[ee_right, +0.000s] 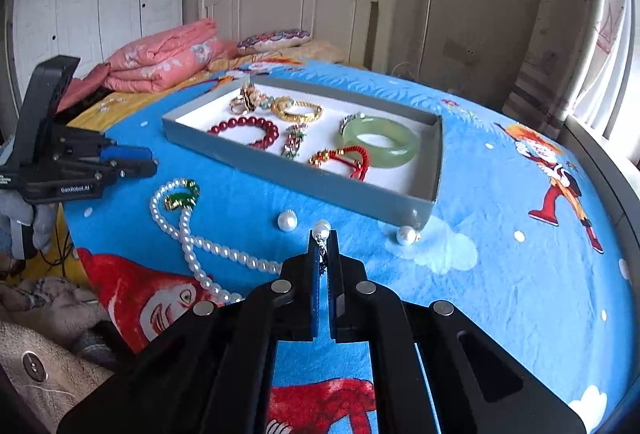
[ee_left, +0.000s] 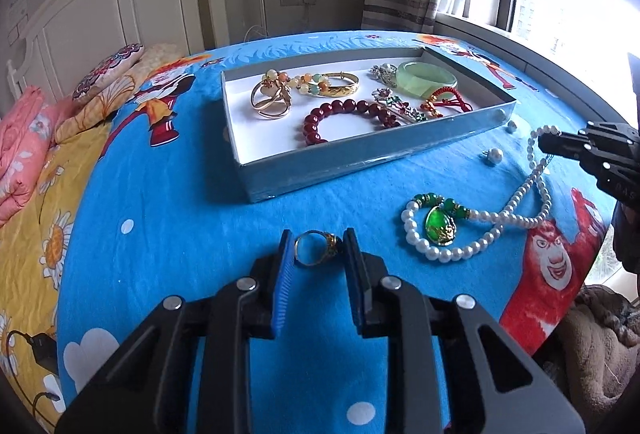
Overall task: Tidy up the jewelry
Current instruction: 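Grasp the green-stone gold ring with the left gripper while the right gripper grasps the pearl necklace, then lower the ring into the tray with the left gripper while the right gripper lays the necklace inside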
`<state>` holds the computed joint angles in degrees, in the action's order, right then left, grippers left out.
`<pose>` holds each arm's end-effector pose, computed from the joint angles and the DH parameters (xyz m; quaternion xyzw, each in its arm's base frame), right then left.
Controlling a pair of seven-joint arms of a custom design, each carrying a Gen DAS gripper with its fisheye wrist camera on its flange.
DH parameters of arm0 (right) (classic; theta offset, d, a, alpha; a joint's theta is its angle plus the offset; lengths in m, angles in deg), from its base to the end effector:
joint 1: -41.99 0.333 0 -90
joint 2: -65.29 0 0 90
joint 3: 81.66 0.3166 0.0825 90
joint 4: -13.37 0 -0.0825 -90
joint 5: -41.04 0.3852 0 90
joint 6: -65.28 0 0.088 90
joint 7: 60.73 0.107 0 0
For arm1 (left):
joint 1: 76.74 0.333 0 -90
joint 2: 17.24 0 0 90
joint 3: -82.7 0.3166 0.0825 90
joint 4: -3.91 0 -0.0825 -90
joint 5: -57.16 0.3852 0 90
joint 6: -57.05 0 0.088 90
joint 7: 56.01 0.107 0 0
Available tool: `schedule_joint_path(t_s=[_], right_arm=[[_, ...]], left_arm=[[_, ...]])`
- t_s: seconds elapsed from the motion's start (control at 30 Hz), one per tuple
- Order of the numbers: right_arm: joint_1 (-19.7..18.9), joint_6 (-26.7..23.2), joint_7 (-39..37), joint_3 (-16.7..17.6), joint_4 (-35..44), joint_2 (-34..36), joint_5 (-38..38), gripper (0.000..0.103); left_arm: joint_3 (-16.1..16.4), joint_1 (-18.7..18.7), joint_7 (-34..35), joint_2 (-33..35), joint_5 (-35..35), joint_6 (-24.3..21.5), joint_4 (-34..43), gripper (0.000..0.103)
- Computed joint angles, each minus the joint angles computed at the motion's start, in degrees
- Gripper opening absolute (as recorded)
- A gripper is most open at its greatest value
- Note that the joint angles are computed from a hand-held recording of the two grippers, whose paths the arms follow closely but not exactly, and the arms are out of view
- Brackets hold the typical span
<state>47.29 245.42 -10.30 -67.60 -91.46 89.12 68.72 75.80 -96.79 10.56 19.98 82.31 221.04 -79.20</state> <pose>0.6679 0.1682 0.4106 -0.7666 0.4670 -0.2601 0.3559 0.6829 -0.3475 0.3950 -0.5172 0.7649 -0.3117 0.2243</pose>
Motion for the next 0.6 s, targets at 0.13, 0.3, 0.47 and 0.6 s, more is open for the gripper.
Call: schedule_joint_path(t_s=[0.13,0.3,0.47,0.6], right_arm=[[-4.2,1.9,-2.5,5.1,-0.3,-0.2,2.2,0.003],[-9.0,4.1,-4.9,11.0,-0.8,-0.7,3.8,0.003],[-14.6,7.4,-5.9,18.0,-1.6,-1.0,3.0,0.004],[-19.4,9.8,-4.7,23.6,-2.5,-1.2,-0.1,0.003]], left_arm=[[0.7,-0.7,-0.6,-0.1,0.7,-0.1,0.2,0.024],[1.6,-1.5,-1.7,0.0,2.0,-0.8,0.7,0.024],[1.8,-1.6,-2.7,-0.5,2.7,-0.5,0.1,0.024],[2.1,-1.7,-3.5,-0.9,3.4,0.1,-0.3,0.024]])
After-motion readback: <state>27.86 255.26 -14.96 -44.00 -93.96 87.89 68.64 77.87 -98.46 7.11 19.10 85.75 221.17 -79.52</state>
